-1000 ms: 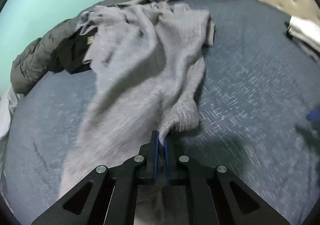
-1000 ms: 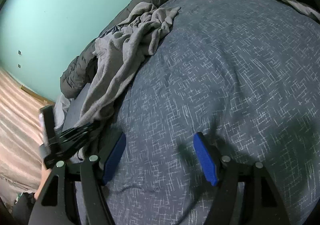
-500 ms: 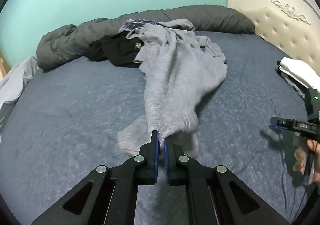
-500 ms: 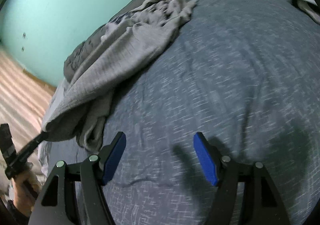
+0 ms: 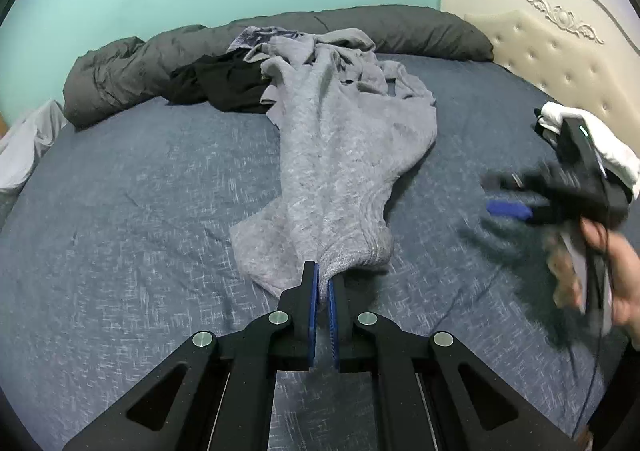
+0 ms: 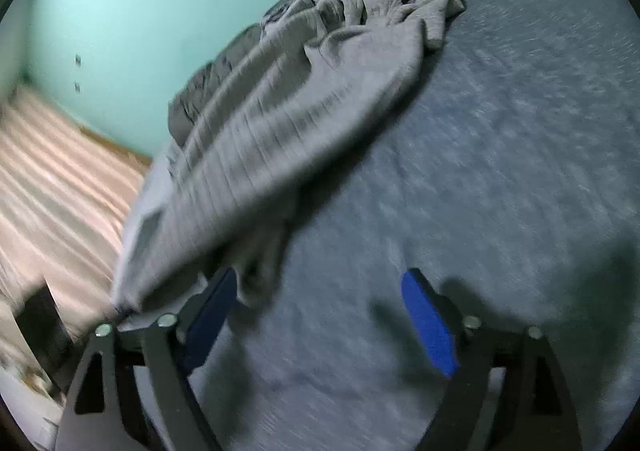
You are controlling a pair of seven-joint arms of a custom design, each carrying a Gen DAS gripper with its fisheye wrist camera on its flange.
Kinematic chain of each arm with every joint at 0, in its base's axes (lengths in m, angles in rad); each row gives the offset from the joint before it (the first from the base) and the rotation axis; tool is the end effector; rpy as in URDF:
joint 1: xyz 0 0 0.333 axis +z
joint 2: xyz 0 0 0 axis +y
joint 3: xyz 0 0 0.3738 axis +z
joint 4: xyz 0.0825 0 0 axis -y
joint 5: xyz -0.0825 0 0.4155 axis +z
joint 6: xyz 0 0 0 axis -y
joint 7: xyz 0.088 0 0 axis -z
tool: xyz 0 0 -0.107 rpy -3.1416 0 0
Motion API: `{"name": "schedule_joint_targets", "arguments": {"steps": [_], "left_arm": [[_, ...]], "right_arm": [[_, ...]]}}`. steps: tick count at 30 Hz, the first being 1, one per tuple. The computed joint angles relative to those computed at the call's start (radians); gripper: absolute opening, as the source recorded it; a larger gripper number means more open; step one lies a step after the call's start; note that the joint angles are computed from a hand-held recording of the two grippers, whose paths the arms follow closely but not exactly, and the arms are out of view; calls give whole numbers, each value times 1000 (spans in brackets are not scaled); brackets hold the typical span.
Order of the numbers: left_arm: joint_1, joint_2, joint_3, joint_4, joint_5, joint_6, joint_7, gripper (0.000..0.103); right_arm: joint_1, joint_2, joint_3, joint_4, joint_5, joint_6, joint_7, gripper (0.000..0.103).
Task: Fold clothes
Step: 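Lift the sweatshirt with the left tool while the right tool grips another edge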
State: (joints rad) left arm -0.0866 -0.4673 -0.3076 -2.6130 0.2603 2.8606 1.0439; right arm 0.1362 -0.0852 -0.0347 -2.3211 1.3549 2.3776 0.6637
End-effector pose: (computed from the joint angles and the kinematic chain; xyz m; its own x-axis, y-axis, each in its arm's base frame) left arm 0.3957 -0.1917 0.5106 -0.1077 -0.9942 -0.0075 -0.7381 0.0850 -0.6693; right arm 0.5318 0.0642 0.4339 0.2015 -0.6685 -0.7159 -0.8916 0.1774 -0.4166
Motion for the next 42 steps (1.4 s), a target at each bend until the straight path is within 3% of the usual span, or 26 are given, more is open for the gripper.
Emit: {"name": "schedule_joint_targets", "arguments": {"steps": [7, 10, 14, 17, 26, 33, 42], "left_arm": [[-7, 7, 10, -9, -22, 31, 0, 5], [-9, 5, 4, -12, -23, 40, -1, 5], [-25, -1, 11, -16, -38, 42, 6, 5], [-27, -16, 6, -11, -40, 24, 10, 5], [-52, -200, 39, 23, -83, -103, 27, 5], [-61, -327, 7, 137, -83, -242, 45, 5], [-40, -402, -20, 343, -59, -371, 54, 5]], "right_arm": [[14, 181, 50, 181, -67, -17, 131, 86], [4, 231, 74, 219, -16, -14, 140, 85], [-26, 261, 90, 254, 83, -102, 58, 49], [-23, 243, 92, 258, 40, -111, 48, 5], [-18, -9, 28, 186, -15, -157, -6, 3], [18, -237, -35, 181, -143, -162, 63, 3], [92, -466, -101, 239, -276, -155, 159, 3]]}}
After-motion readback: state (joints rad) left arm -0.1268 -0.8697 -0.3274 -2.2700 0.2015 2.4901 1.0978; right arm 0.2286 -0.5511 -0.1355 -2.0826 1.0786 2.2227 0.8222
